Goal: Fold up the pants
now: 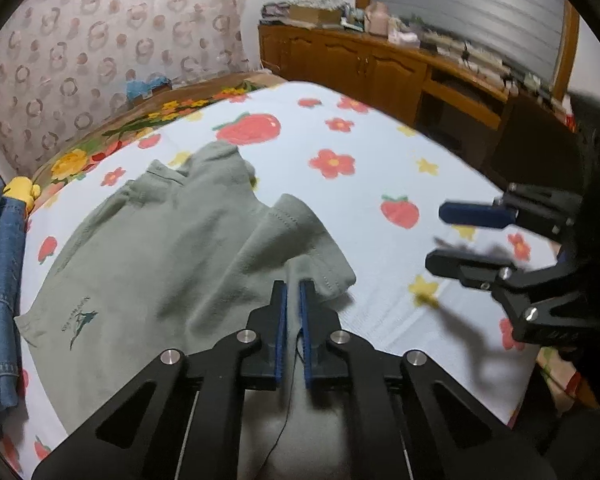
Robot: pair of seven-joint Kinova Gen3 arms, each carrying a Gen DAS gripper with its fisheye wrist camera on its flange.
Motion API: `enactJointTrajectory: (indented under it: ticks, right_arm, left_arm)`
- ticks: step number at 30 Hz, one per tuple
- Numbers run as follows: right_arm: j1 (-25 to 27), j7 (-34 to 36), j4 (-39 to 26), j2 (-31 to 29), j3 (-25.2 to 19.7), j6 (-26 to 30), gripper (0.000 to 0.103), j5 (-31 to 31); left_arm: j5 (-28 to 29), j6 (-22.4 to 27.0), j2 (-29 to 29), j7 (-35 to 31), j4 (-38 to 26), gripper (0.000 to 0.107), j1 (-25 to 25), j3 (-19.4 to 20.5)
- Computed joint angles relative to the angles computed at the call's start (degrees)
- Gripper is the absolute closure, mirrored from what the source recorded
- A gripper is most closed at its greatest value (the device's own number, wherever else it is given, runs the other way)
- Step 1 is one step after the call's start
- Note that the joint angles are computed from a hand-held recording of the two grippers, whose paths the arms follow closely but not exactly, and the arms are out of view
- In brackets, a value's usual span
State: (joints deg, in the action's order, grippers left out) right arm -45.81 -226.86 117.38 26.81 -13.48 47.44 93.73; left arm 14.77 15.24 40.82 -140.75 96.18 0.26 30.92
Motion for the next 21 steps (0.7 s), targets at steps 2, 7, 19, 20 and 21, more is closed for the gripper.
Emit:
enactJointTrajectory:
  ticks: [2,7,19,20,21]
  right_arm:
    - [-0.12,0.21,-0.02,0.06,0.00,0.19,0.055,-0.12]
    - [-0.49,2.13,-0.70,0.12,0.31,0.50,0.055,-1.59]
    - [-1.46,5.58,-2.28,0.11,1.39,0.00,0.055,-3.13]
    - [-1.44,5.94,-2.40,0.08,1.44,-0.15,0.055,-3.20]
    - [-1.44,6.15,-2.41,0.01,1.49,-0.25,0.055,-3.16]
  left_arm:
    - [0.52,-1.54,-0.28,-0.54,1.09,0.101,-2.50,2.50]
    - [2.55,-3.41,-1.12,-2.38,3.05,0.101,-9.61,8.54]
    - [4.29,-4.00,-0.34,-3.54,2.98,0.104,-14.20,11.03]
    - [4.17,-4.17,-0.25,-3.15,2.88,0.104,-14.21,10.89]
    - [3.92,-4.15,-0.13,-2.97,2.83,0.104,-14.47,11.05]
